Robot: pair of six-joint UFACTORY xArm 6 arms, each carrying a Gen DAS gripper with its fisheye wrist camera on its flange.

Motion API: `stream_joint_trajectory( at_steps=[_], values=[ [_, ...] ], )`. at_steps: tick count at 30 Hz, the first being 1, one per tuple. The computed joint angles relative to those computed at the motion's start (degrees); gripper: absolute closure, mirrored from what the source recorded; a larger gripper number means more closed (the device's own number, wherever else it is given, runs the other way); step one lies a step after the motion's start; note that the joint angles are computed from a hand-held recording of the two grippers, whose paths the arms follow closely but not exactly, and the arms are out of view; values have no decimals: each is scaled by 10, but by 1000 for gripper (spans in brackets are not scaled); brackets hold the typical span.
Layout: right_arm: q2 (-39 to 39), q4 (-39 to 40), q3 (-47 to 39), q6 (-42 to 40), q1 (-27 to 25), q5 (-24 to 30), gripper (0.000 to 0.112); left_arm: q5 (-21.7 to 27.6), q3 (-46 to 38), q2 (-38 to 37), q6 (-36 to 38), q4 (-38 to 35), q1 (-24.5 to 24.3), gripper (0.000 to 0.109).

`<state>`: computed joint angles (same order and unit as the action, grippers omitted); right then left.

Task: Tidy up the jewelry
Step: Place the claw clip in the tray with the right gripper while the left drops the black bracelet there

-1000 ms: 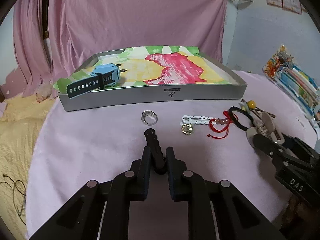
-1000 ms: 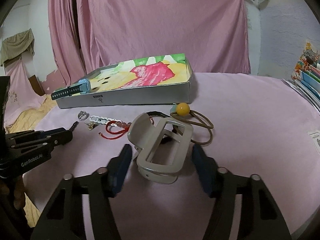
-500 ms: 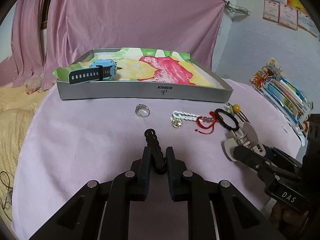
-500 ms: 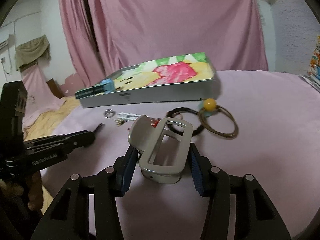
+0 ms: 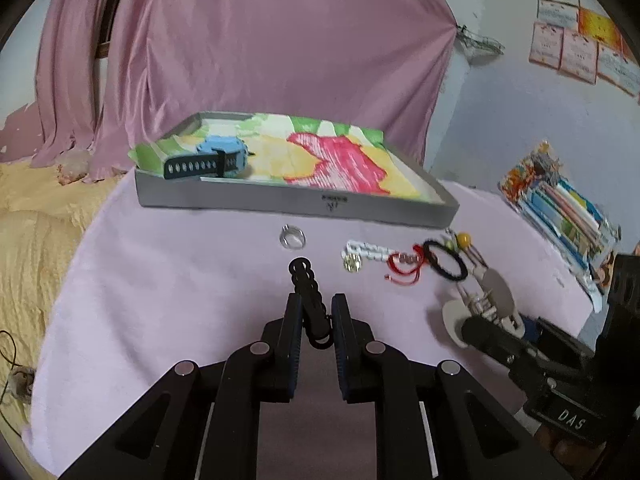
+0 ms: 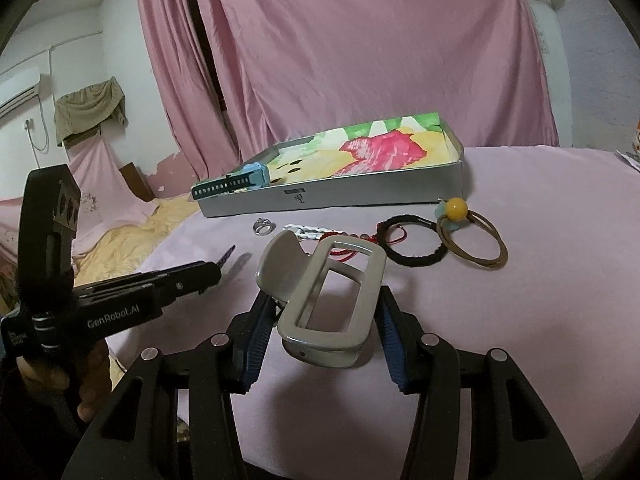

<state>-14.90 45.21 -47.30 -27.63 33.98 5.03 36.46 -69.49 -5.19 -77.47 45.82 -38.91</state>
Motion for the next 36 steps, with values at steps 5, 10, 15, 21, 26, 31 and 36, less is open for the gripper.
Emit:
stream_joint_trajectory(
  at_steps=[5, 10, 15, 21, 26, 31, 36],
  values=[
    [1, -26, -12, 18, -8, 12, 67, 5, -35, 14, 13, 4, 14, 95],
    [23, -38, -56, 19, -22, 21, 67, -15, -92, 55, 63, -28, 42, 95],
    [72, -75, -128, 42, -46, 39, 67, -27, -170, 116, 118, -74, 71, 95],
    [158, -115, -240, 81, -73, 91, 67, 7, -265, 191, 181, -132, 92, 95],
    [235, -131, -338, 105, -86, 148, 67, 78, -338, 244, 237, -189, 97, 94],
    [303, -141, -424, 124, -100, 214, 67, 91, -348, 256, 259, -222, 102, 94],
    [345, -211, -473, 180, -104, 252, 67, 98, -355, 264, 273, -238, 103, 94]
  ],
)
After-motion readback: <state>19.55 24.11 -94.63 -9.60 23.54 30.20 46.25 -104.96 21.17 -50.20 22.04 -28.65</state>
